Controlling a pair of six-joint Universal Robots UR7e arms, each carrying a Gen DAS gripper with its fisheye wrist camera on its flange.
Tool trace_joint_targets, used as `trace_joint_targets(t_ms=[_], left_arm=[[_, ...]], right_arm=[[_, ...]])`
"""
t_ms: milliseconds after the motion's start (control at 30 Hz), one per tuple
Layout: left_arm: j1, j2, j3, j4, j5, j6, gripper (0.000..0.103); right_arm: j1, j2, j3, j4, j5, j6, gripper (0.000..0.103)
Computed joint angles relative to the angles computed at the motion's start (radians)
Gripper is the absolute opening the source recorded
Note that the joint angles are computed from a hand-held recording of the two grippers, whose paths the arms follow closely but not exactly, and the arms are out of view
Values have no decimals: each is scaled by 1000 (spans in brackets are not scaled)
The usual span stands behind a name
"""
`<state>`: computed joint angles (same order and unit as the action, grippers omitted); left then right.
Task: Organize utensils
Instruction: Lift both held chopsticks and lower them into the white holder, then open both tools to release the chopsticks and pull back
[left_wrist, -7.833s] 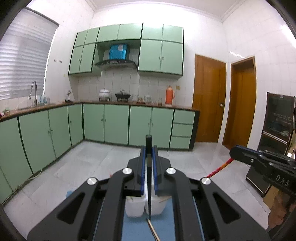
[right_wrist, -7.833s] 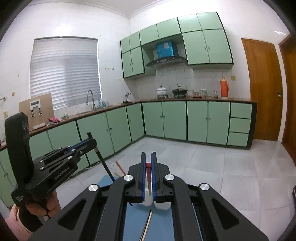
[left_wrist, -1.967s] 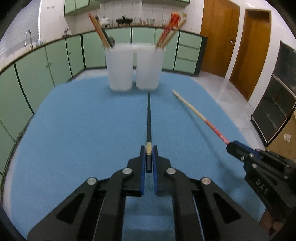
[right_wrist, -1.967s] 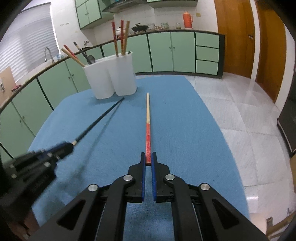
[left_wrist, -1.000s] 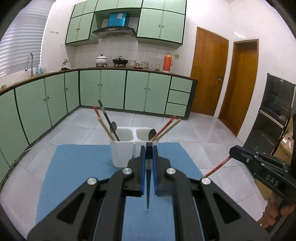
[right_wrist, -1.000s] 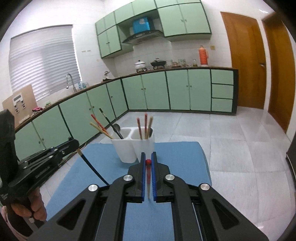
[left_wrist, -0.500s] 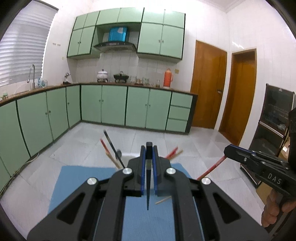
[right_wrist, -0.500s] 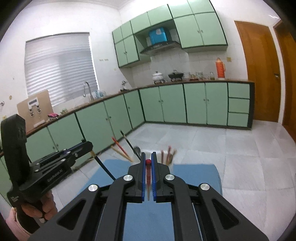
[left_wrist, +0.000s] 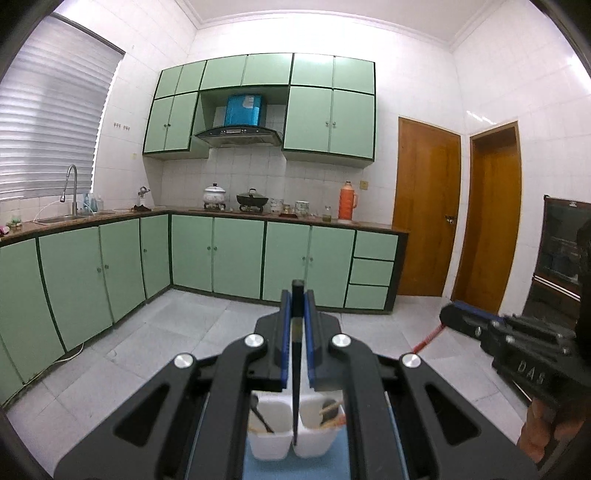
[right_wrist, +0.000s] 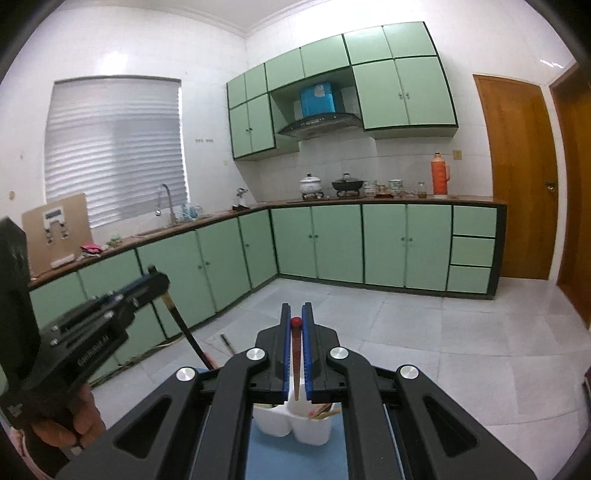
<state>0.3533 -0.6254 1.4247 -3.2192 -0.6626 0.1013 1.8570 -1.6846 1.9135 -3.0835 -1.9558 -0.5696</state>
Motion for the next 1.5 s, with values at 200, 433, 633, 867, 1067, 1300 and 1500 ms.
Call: trace_joint_targets(t_ms=[200,433,633,867,1067,1300,1500], left_arm=[[62,115,-133,-14,-1,59,6],[117,148,-136,77,-9,-17,6],[139,106,-62,128,-28,-93,25],[113,34,47,64,-3,-94,44],[61,-50,170,40,42,-142,70],[-8,-142,309,82,90,-214,91],[-60,-197,383,179,130,-320,98]], right_arm=[[-47,68,-28,-11,-14,-15,6],[-108,95,-13,37,3,2,6],[-144,81,10,55,31,14,20],[-149,25,59,7,37,26,41],[-143,-51,129,-29,34,27,58],[-120,-158,232,-42,23,32,76],[-77,-232,302,-38,-21,63,88]])
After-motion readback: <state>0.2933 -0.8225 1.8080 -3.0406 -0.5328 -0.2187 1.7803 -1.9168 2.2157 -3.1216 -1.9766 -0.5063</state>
